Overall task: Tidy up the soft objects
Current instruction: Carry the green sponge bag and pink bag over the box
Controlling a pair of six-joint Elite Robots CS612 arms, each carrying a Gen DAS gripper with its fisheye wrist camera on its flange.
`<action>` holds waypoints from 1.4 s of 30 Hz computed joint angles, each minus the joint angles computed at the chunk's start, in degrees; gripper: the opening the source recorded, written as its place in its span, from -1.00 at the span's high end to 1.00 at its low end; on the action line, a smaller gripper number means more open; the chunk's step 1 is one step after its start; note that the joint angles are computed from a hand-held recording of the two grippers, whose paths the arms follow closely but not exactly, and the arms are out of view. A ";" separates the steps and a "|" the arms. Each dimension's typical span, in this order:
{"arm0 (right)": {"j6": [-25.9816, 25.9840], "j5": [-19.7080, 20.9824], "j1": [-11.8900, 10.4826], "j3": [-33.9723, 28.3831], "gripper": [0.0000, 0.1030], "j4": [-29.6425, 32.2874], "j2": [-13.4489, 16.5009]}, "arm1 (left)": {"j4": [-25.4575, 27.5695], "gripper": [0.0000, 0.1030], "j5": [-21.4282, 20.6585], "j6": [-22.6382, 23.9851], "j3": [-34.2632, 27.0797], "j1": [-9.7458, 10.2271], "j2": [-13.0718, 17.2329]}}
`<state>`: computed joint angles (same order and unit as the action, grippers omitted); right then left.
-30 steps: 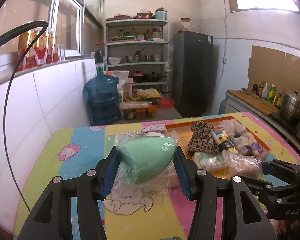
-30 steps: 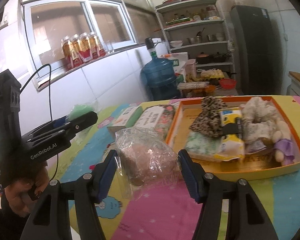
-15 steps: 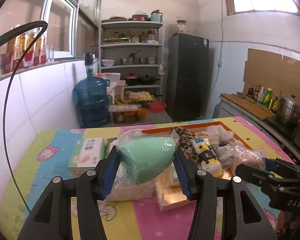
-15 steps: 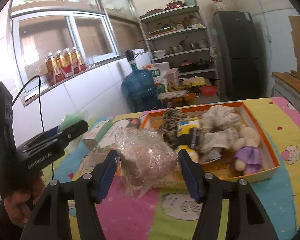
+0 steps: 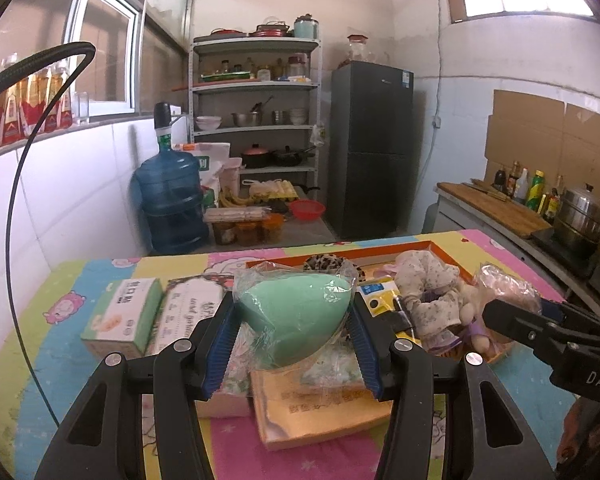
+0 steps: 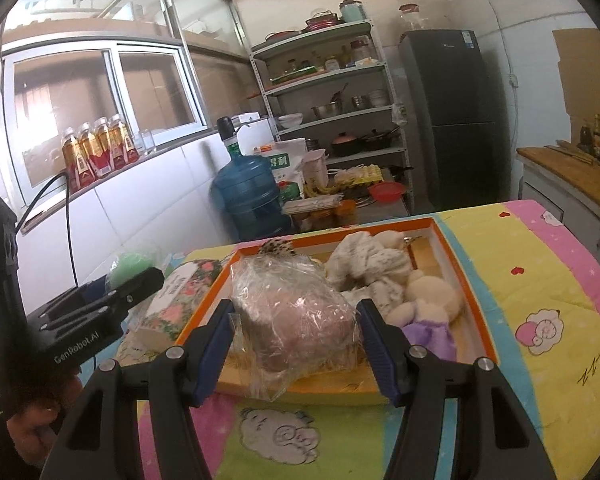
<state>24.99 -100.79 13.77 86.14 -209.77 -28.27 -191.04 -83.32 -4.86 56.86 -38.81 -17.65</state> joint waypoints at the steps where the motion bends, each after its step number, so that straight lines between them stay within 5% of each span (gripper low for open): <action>1: -0.13 0.26 -0.26 -0.10 -0.20 -0.05 0.06 | 0.23 -0.07 0.17 -0.08 -0.37 -0.10 0.19; 14: -3.96 -0.39 -1.56 -3.48 -0.20 2.76 1.01 | 6.15 -0.07 1.51 -0.35 -8.37 -1.05 4.12; 42: -3.55 0.20 -3.27 -8.16 -0.20 8.46 3.93 | 20.04 -0.07 1.00 -3.85 -27.65 -0.72 13.93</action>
<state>21.44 -100.59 10.50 77.98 -201.31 -24.34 -171.00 -82.31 -8.71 29.20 -39.53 -3.72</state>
